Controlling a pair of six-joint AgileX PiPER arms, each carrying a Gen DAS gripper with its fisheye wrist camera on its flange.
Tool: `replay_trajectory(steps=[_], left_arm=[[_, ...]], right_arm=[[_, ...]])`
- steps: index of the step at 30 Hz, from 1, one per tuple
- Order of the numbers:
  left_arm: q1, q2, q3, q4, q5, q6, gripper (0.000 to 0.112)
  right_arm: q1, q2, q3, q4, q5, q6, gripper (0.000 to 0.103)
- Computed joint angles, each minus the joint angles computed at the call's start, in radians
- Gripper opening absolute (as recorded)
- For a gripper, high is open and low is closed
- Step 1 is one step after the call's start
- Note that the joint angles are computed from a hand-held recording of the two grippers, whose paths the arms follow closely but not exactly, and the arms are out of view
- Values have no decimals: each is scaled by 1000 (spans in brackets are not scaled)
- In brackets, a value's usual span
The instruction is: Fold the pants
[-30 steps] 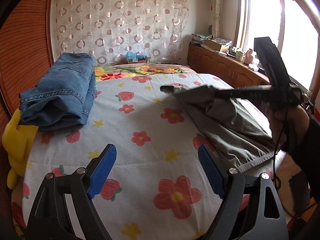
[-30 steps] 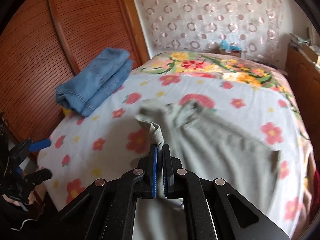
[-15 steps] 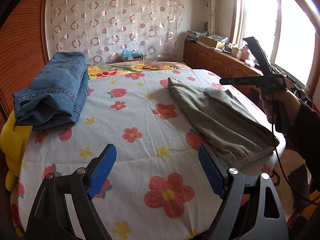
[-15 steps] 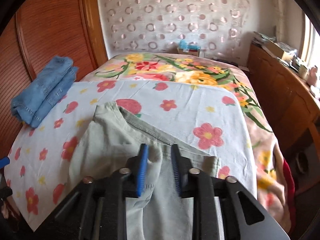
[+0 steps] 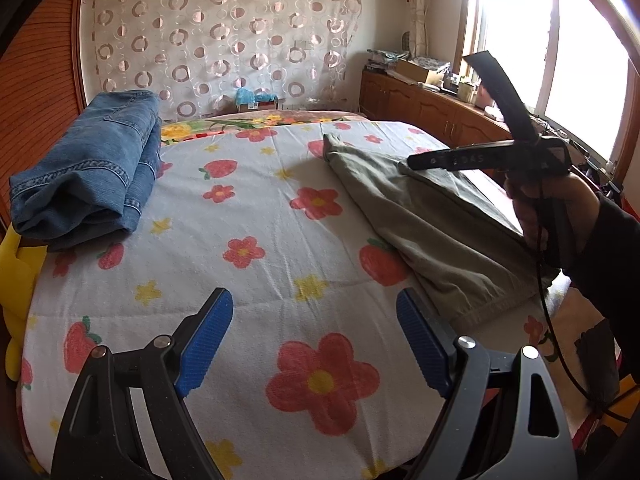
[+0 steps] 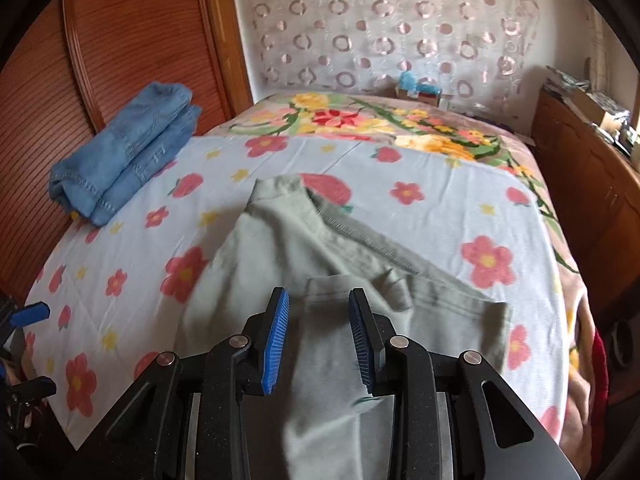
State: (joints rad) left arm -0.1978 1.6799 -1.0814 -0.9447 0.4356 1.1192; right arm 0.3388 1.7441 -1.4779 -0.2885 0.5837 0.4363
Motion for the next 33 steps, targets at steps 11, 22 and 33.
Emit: replay_trajectory(steps=[11,22,33], left_arm=[[-2,5,10,-5,-7,8,85],[-11,1,15,3,-10,2,85],[-15,0,15,11,-12,-6,85]], right_arm=[[-25,36,-72,0,45,-8,4],[-63,-123,105,-90,-129,65,3],[-94,-129,178,-297,-97,288,3]])
